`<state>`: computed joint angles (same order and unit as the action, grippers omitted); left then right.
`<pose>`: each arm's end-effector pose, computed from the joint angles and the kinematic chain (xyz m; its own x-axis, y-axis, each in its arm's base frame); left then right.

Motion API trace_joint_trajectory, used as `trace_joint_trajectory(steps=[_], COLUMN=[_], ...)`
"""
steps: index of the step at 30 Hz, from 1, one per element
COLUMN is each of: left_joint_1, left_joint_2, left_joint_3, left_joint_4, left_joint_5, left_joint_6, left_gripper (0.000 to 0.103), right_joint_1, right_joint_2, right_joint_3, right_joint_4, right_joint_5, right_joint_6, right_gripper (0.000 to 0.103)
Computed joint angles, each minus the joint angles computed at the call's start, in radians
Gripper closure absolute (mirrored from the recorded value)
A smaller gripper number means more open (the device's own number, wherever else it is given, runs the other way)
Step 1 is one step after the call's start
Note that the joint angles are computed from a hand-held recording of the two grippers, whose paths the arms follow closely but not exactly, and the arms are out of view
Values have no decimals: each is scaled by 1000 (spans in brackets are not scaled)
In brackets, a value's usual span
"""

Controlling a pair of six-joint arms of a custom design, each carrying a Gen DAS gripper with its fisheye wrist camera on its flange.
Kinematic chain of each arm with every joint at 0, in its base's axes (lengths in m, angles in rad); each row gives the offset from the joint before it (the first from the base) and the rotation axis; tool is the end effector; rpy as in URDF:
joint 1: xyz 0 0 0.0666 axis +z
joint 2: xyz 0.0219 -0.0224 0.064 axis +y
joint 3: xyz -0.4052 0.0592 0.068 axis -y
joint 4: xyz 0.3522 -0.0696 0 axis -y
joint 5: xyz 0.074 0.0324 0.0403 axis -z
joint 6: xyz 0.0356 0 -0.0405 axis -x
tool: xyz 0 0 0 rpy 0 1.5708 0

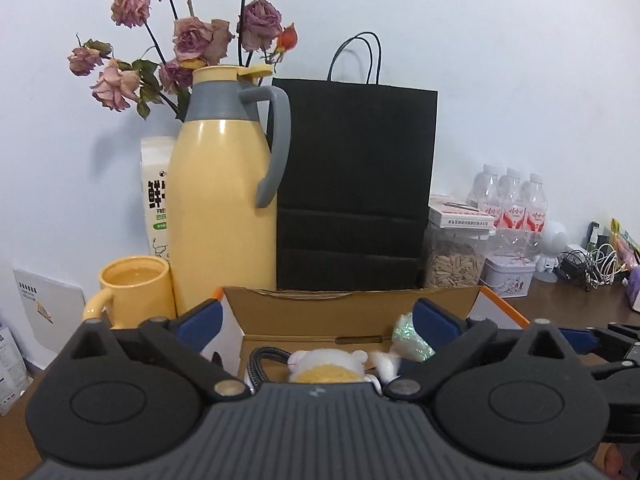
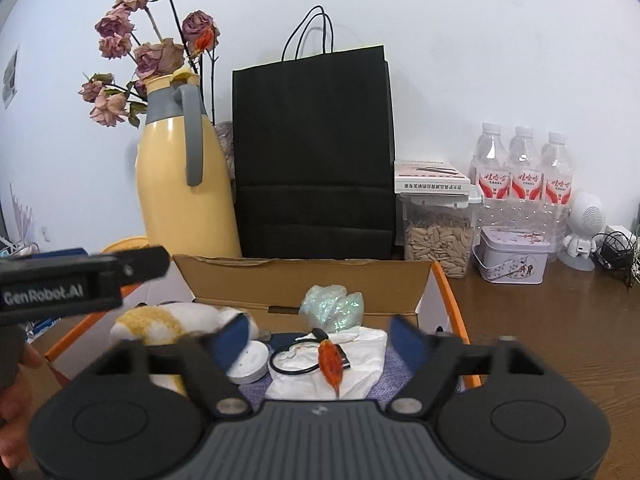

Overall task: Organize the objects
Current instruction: 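Open both grippers to drop the cap and orange piece into the box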

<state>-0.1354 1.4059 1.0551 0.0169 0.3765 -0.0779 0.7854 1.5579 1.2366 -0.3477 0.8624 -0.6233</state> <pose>0.4484 -0.0747 0.3851 -0.2872 0.1122 -0.9513 0.4936 0.8685 -0.0466 0.3694 0.3306 0.3650 -0.3787 0.1583 -0.9119 0.2245 0.9716 0.0755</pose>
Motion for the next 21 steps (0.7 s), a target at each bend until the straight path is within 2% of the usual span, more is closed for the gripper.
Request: trace_joint_trajectory(steps=[1,3,9,13,21], left_joint_1=[3,11,37,69,155], left_joint_2=[-1,-3,-26,-56,-111], left_joint_3=[4,10,4,-13,-58], left_joint_4=[-14,-34,-41,-40,-105], left_joint_5=[5,23,49,92,200], left_joint_6=[-6,-14,2,1,-78], left_gripper=[0,0,0,0,0], right_joint_1=[1,4,26,58,142], right_joint_2=[-1,-1,-1,-8,-12], right_joint_3=[1,5,16,19,14], right_joint_4=[-3,-15,-34,-62,-121], right_joint_5=[-2,-5,26,60,120], right_joint_6=[0,-1,8,-3,-48], right_gripper=[4,0,0,0,0])
